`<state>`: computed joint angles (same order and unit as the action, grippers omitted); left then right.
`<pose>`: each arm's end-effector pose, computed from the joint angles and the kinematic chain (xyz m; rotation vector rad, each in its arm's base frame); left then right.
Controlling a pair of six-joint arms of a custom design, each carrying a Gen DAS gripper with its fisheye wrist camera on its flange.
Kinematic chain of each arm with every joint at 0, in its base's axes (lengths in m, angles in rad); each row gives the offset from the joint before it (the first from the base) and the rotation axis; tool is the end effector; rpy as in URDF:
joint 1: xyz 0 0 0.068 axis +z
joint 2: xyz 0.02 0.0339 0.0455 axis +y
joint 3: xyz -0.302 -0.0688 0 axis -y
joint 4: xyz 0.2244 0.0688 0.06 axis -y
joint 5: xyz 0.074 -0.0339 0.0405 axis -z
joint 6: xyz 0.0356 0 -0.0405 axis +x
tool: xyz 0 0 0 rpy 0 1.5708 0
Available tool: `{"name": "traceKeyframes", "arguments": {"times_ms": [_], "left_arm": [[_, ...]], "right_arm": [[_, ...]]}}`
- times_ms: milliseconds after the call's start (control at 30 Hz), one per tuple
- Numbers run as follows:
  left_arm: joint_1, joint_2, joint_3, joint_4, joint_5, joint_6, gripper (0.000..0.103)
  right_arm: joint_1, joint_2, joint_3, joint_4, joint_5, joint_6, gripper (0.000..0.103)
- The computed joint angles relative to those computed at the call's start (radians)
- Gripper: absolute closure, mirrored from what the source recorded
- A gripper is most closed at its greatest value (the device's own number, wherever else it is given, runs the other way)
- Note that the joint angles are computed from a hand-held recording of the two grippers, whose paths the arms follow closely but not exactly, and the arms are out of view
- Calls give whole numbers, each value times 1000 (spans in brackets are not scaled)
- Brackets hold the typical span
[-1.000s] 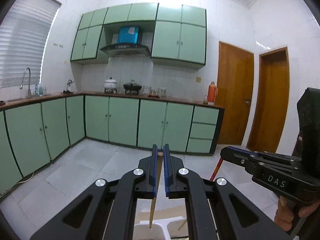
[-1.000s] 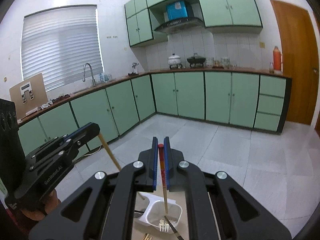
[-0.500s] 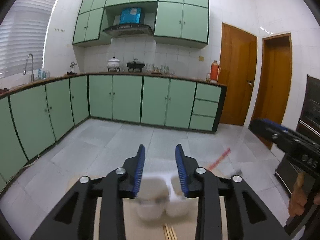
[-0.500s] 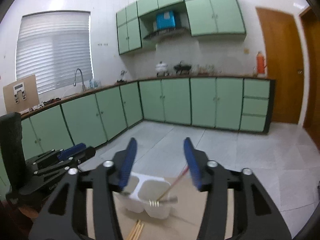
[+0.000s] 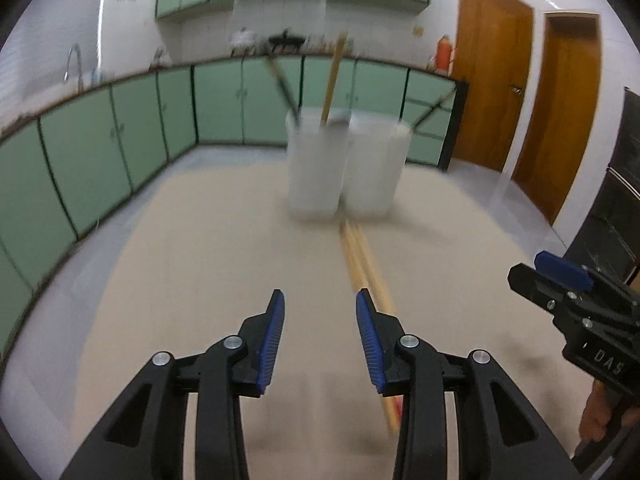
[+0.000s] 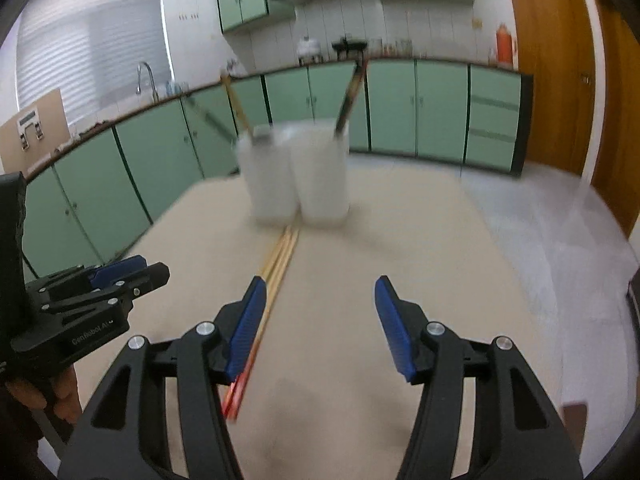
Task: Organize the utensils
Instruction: 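Move both tools back to the remaining red-patterned chopsticks, then close the right tool on a red-patterned chopstick while the left tool grasps another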
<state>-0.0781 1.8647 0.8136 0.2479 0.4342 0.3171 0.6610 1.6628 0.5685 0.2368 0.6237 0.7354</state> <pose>0.3426 -0.0418 0.1611 0.6538 2.2196 -0.3938 0.2269 0.1502 0.1645 0.3484 2.2044 -0.0165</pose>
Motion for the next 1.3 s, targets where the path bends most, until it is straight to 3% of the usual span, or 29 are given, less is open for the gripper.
{"name": "traceKeyframes", "arguments": {"times_ms": [233,333,500,1000,1200,1300], "left_arm": [[42,22,-146,111,-5,33,66],[43,20,-206,196,-7,32,66],[53,19,-233,251,4,5,66],[95,30,-219,221,24,16,66],[89,30,-223,226,23,14,66],[89,29,-230,230,28,22,66]], "right_arm": [[154,172,18,-5,21,162,54],[192,197,29,-29,39,187,55],[220,216,52,-35,58,190,60],[205,242,116,-158,31,193,70],[199,233,95,-135,26,189,70],[199,253,116,-140,28,168,83]]}}
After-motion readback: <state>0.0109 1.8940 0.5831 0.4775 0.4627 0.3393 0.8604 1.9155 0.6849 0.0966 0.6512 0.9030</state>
